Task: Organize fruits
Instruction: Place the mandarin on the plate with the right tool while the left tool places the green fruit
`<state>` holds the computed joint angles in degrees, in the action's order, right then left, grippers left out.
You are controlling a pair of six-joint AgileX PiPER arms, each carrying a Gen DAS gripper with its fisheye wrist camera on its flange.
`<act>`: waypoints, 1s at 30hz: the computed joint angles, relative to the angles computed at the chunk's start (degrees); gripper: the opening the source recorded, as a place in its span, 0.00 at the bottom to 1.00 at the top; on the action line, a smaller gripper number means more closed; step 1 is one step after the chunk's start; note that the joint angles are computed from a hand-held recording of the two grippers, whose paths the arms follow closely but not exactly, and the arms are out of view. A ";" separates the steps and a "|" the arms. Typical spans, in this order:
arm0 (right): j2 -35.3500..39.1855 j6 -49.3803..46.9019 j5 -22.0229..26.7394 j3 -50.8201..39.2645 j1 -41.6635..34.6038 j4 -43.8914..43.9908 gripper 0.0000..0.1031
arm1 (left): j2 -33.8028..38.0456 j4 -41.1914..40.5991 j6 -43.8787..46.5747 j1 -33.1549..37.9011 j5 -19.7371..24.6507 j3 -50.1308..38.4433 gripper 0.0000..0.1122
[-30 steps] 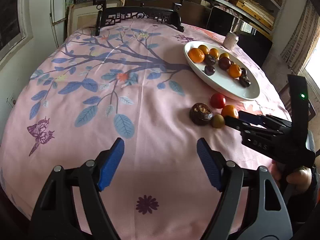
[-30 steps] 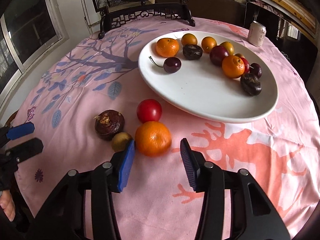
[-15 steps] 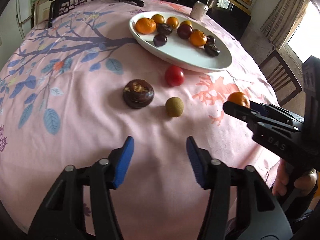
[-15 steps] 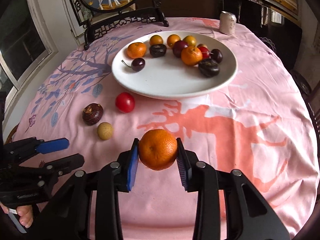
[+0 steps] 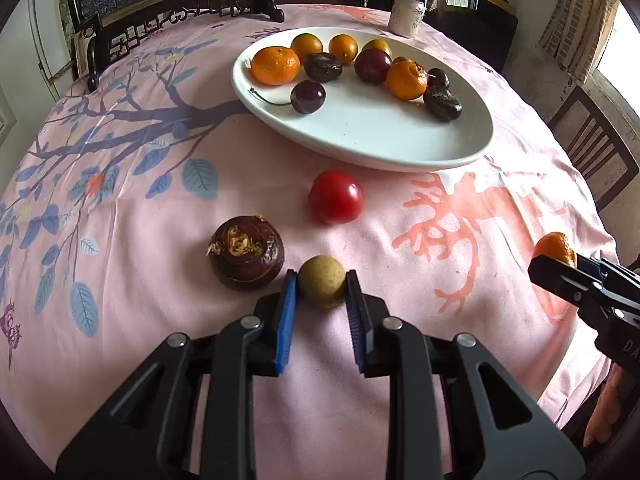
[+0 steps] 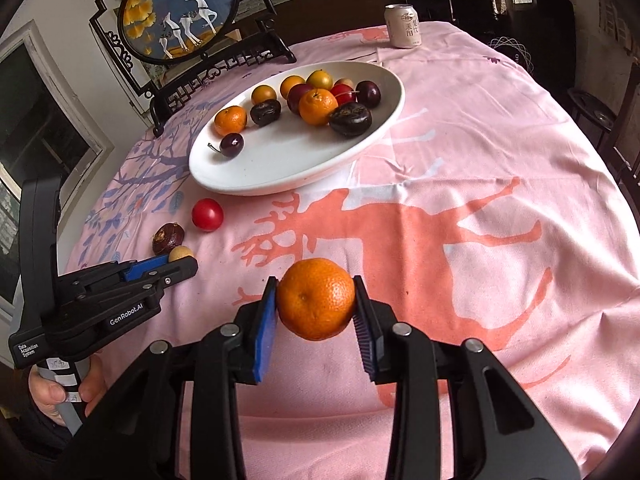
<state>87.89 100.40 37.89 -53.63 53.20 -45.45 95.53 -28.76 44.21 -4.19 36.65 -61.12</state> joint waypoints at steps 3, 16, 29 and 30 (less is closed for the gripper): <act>0.39 -0.37 -0.10 -0.62 0.23 0.12 0.35 | -0.34 -0.81 0.69 0.29 0.21 0.39 0.21; 2.04 -3.39 -0.38 -3.59 -0.31 0.72 0.35 | -4.28 -5.10 5.01 4.39 6.78 -0.95 0.21; 9.33 -27.57 3.41 -21.22 -11.12 4.99 0.35 | 12.12 7.18 -10.37 -6.04 14.24 -35.56 0.21; 11.66 -30.42 2.55 -23.34 -12.58 6.45 0.35 | 16.04 9.62 -12.87 -7.56 15.69 -40.22 0.22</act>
